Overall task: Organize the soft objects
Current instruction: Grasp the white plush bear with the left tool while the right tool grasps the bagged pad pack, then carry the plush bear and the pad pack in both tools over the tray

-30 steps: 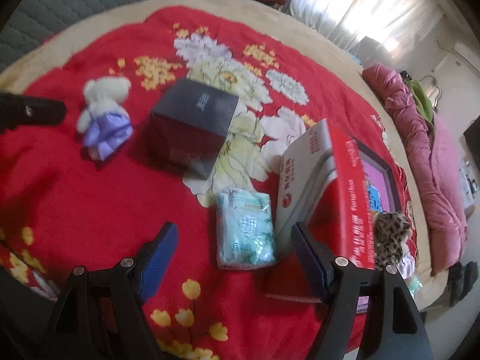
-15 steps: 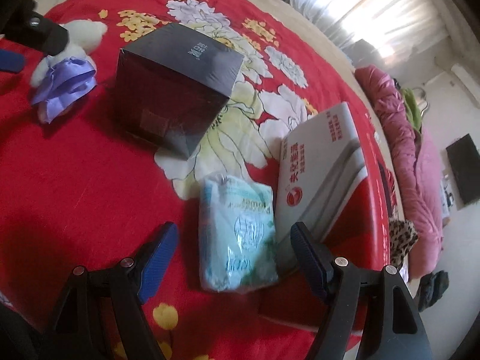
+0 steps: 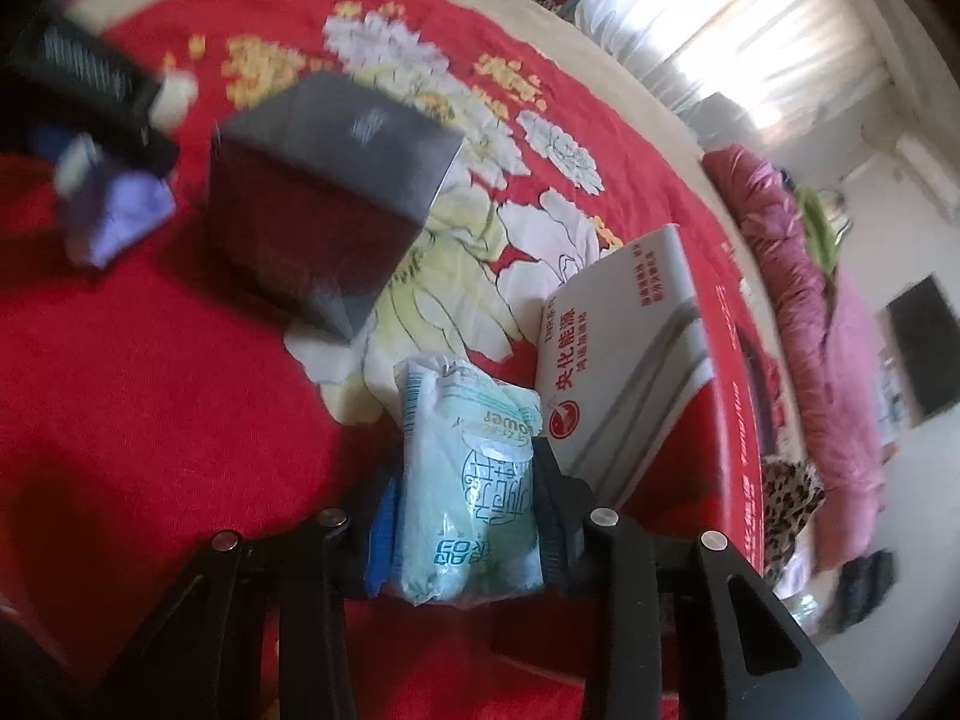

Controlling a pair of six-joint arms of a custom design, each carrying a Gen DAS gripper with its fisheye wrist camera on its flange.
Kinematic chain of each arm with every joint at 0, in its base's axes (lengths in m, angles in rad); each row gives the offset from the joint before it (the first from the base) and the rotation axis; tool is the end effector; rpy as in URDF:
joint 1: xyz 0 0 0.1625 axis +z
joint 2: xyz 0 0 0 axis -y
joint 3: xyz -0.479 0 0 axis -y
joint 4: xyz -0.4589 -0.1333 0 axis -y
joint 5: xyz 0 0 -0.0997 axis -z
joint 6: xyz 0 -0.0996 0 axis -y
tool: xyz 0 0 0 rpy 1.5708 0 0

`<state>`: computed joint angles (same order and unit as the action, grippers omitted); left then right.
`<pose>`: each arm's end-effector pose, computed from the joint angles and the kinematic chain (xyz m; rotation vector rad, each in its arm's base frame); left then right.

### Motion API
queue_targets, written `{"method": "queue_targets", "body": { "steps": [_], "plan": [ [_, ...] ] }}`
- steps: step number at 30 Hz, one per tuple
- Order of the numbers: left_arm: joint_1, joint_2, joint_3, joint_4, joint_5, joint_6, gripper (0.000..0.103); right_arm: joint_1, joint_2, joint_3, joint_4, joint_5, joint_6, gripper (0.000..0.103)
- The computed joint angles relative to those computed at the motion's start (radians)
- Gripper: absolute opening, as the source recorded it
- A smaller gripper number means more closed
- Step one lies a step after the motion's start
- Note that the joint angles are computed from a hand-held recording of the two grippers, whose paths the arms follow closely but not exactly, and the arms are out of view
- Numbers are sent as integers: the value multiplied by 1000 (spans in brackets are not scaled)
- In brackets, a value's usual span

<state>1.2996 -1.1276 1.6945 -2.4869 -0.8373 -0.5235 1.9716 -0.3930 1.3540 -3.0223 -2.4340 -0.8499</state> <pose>0.0021 -0.7391 0.3134 -0.4800 2.4455 -0.7740 0.3744 -0.7360 -0.0404 1.0743 -1.9179 0.3089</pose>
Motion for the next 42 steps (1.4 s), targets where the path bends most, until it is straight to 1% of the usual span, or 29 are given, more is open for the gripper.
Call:
{"method": "queue_targets", "body": {
  "steps": [1,2,4,5,6,7,9,11,14,17,20,24,28,31,33,37,42],
  "plan": [
    [-1,-6,13,-33,-7,12,45,-2,-30,15,54,51,64,40],
    [-2,-15,25,-66,-25,27,44,-3,-51,27,82,85,112,40],
    [-5,-33,48,-118,-58,40,44,-5,-93,49,115,160,203,40],
    [-11,-44,59,-129,-64,42,44,-5,-108,56,127,189,233,40],
    [-23,-55,70,-134,-43,42,44,-3,-118,61,131,209,252,40],
    [-45,-68,85,-136,4,47,44,-2,-128,63,129,226,265,40],
    [-76,-87,105,-160,39,73,44,6,-146,75,114,249,285,40],
    [-99,-98,111,-171,50,98,44,14,-166,91,93,257,296,40],
    [-150,-110,118,-179,82,146,44,21,-201,105,79,275,317,40],
    [-187,-109,108,-169,67,169,44,23,-237,123,53,284,325,40],
    [-221,-98,98,-168,58,197,44,20,-278,143,31,290,351,40],
    [-270,-58,65,-159,41,233,44,6,-332,166,-3,296,387,40],
    [-321,-9,29,-141,41,288,44,-20,-402,198,-29,302,439,40],
    [-345,26,-5,-130,23,318,44,-40,-446,216,-62,298,463,40],
    [-365,60,-34,-125,29,343,44,-53,-476,228,-79,298,479,40],
    [-384,115,-88,-101,9,372,44,-88,-538,252,-78,308,536,40],
    [-398,185,-149,-62,-9,398,44,-126,-583,281,-92,339,573,40]
  ]
}}
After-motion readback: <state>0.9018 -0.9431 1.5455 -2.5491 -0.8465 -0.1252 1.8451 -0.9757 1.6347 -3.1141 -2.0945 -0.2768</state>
